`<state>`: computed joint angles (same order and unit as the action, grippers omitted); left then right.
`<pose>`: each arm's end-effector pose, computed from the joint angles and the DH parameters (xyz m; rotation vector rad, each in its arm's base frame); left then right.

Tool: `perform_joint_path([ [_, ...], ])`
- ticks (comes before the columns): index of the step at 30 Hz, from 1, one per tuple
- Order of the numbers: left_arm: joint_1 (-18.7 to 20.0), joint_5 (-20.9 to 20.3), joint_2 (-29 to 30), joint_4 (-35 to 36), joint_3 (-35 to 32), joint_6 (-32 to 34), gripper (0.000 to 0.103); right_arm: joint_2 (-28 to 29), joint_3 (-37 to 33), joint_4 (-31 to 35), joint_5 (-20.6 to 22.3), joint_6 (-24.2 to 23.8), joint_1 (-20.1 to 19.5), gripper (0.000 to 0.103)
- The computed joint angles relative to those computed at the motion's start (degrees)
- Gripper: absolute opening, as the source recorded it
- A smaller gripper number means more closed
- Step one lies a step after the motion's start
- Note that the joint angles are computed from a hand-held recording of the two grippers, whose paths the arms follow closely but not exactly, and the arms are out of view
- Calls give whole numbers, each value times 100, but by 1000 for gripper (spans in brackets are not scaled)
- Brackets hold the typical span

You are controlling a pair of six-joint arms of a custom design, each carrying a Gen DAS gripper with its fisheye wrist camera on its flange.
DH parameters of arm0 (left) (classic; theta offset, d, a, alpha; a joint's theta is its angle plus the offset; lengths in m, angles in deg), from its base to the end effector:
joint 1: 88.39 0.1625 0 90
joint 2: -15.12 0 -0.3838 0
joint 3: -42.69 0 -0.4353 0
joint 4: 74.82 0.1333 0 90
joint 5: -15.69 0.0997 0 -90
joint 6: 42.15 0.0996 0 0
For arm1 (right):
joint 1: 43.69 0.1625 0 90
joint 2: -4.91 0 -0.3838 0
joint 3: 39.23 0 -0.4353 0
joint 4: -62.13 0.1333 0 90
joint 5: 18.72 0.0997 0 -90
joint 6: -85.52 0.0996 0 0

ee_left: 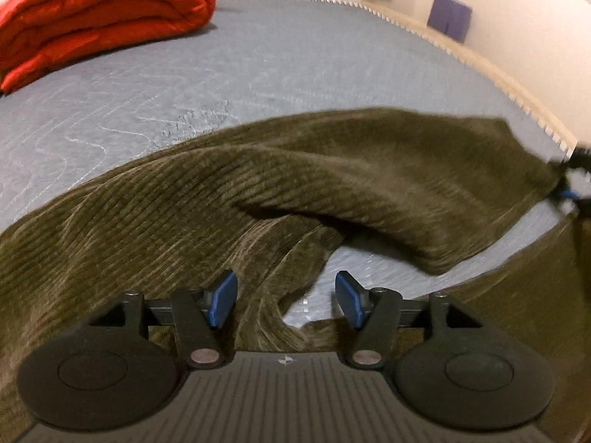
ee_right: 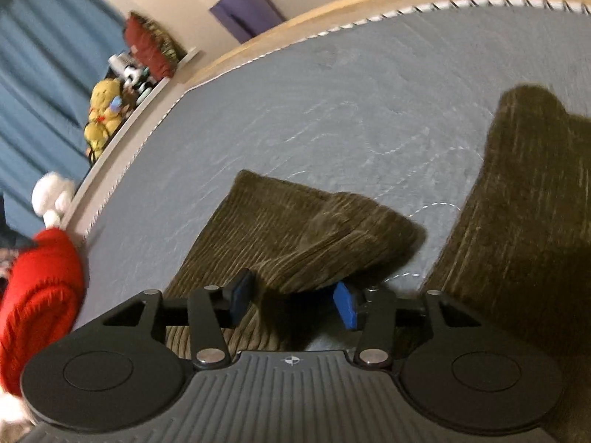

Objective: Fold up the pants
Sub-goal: 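Grasp the pants fabric with the left gripper while the right gripper pulls the cuff away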

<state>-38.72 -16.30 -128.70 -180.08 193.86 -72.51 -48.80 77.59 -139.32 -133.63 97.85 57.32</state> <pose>0.0185 -0.3147 0.2948 0.1096 2.2485 -0.8484 0.1962 -0.5301 0.0981 -0.2894 -2.6123 1.2664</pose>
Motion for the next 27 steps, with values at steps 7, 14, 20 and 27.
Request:
perform_joint_path([
  [7,83,454,223,91,21,726,19,53,-275,43,312,-6,-213,21],
  [14,-371,594,-495,1129,-24,985,16,730,-1638,91,2,-1779,424,14],
  [20,-525,107,-1037,2553,-425,949,16,905,-1821,-1232,-391,-2742,897,14],
  [27,-245,-596,-998,3089,-794,1054,17,844,-1191,506,-2439,-1049,331,14],
])
